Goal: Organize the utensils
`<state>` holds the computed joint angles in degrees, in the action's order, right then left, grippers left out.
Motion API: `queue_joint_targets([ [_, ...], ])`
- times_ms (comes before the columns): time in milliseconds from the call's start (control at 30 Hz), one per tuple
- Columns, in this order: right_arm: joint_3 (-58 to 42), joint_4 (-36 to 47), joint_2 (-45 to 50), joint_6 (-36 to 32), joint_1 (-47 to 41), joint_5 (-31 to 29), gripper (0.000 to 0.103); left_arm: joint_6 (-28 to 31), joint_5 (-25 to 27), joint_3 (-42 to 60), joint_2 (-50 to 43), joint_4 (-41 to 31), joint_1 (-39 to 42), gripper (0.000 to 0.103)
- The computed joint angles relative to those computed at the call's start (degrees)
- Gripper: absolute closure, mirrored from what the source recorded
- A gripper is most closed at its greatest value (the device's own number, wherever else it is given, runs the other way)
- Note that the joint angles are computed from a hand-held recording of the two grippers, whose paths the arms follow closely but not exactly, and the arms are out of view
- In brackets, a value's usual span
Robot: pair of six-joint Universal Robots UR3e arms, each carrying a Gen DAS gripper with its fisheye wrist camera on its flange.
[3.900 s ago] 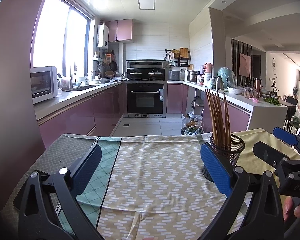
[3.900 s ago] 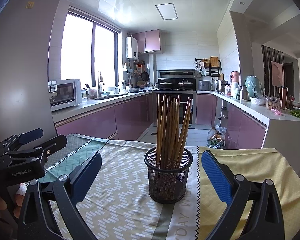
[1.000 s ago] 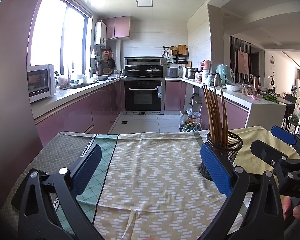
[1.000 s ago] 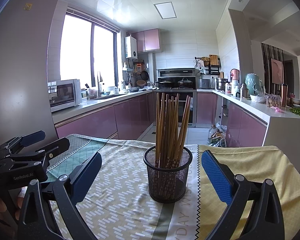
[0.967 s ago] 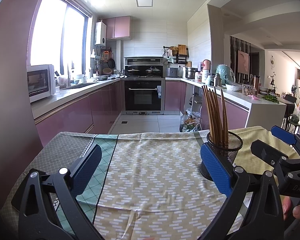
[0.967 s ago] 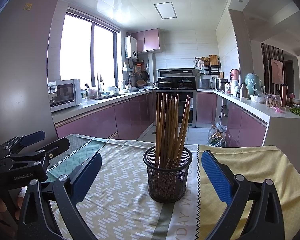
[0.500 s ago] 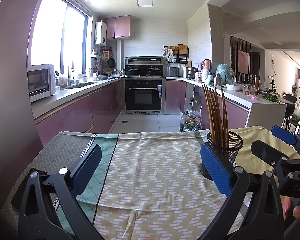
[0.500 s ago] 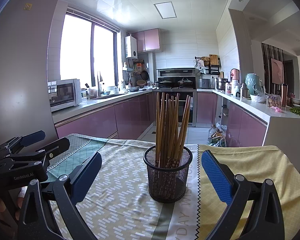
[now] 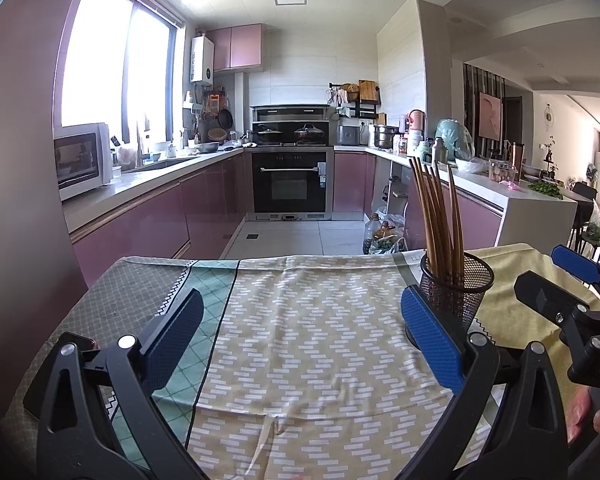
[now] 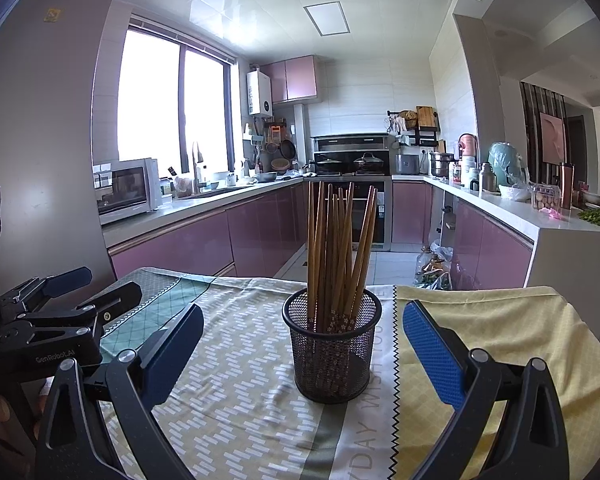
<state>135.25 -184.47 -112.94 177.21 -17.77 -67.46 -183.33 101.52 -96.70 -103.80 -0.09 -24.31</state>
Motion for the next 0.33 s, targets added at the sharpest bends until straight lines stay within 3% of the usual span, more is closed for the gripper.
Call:
queue_joint_targets([
  [133,0.5,1.6,-0.6,-0.7,-1.7,1.2,0.006,-1.0,-1.6,3.3,-1.4,-6.9,1.1,0.006],
  [233,0.2,8.0,-1.9,-2.9,-5.5,3.8,0.006,-0.9,-0.7,10.2,-5.4,-17.0,1.7,0.006],
  [333,-2.3,15.9,-0.1,-6.6,-7.8,1.1,0.006,-1.2,-1.7,19.2,-11.1,-29.1,3.1,0.006],
])
